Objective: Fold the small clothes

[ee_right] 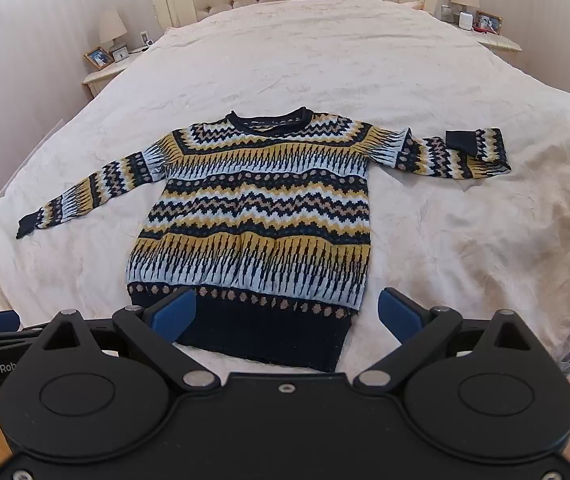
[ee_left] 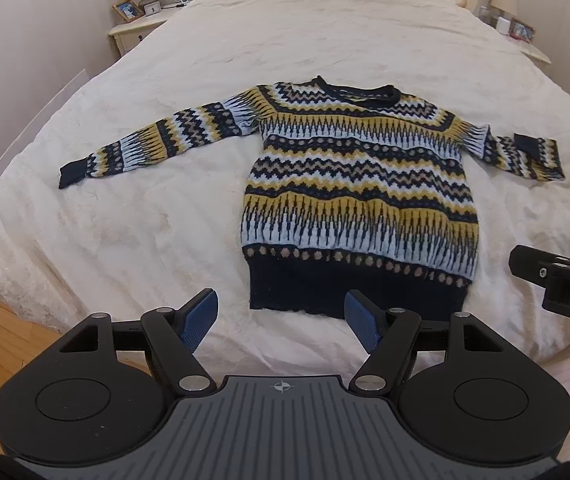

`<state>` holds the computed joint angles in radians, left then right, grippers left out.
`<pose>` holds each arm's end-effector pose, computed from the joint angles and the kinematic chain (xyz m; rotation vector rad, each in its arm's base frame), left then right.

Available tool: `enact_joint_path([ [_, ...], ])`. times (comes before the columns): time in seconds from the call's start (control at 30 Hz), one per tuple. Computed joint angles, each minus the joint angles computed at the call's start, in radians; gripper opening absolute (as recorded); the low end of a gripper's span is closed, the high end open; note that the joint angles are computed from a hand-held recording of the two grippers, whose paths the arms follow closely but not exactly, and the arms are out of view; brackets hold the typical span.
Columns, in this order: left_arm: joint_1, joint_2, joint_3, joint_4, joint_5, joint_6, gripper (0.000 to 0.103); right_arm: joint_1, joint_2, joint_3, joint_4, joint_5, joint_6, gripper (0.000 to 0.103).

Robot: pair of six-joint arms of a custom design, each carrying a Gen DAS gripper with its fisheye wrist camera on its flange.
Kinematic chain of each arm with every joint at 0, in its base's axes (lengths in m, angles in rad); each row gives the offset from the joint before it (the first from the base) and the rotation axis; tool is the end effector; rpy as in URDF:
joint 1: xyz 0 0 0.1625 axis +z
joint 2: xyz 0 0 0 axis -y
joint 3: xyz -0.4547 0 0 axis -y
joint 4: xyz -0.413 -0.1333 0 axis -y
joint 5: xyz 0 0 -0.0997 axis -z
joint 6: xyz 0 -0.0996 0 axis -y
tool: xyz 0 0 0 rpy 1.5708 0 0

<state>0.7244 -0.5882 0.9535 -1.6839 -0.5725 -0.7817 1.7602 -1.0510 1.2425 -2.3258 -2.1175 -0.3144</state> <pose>-0.4906 -0.7239 0.1901 0.2228 2.1910 -0.6797 0.2233 -0.7321 0.4599 0.4242 -2.4574 0.6745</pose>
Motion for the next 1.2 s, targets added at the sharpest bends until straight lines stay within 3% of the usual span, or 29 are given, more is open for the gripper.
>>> enact_joint_path([
  [1.2, 0.007, -0.006, 0.007, 0.015, -0.004, -0.017, 0.069, 0.006, 0.014, -0.007, -0.001, -0.005, 0.005, 0.098],
])
